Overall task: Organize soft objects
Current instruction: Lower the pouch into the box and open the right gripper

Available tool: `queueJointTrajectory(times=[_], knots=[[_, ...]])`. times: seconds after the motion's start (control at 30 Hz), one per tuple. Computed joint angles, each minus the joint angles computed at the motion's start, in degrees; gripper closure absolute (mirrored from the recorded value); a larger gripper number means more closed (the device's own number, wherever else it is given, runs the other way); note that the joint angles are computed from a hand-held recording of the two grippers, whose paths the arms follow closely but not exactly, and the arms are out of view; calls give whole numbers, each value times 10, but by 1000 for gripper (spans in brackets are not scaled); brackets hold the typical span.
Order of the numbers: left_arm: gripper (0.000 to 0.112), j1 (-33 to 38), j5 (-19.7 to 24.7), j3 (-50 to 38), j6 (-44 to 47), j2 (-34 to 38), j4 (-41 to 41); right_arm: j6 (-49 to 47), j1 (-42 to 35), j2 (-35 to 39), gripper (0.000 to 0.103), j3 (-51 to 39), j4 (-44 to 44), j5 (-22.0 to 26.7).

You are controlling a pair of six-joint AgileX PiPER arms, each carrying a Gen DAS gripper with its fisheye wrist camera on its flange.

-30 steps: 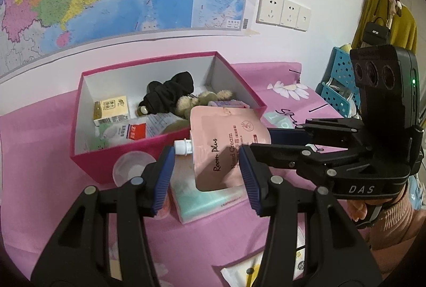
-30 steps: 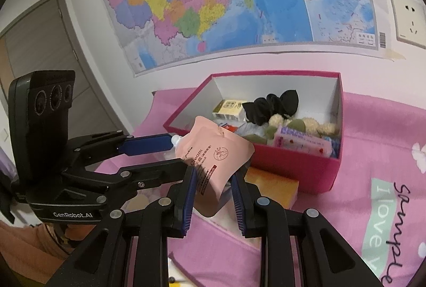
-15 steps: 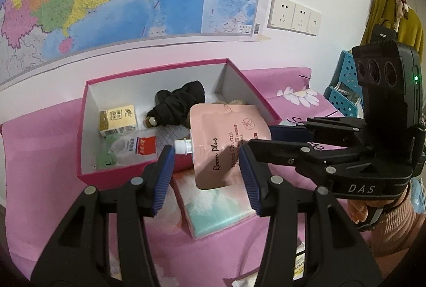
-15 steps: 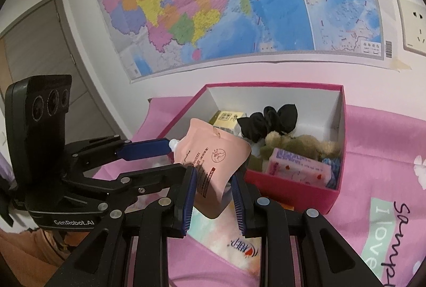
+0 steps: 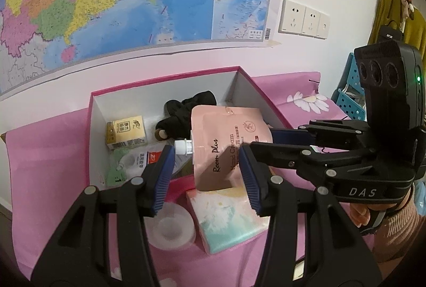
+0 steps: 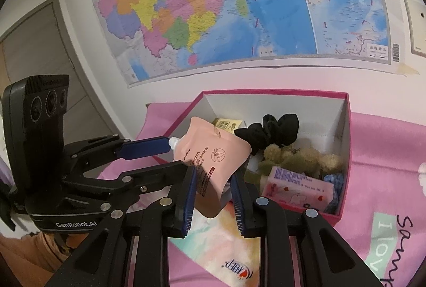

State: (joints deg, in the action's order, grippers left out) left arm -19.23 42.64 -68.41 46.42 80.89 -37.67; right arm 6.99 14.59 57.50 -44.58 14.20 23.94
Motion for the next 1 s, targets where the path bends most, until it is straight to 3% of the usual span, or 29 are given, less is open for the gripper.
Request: queueJointTrajectory(times=[0.27, 1.0], knots=[[61, -4, -4, -31, -17, 21, 18, -91, -35, 38, 78, -30, 81, 1], [61, 1, 17, -113, -57, 109, 48, -150, -67, 122, 78, -66, 149, -9]])
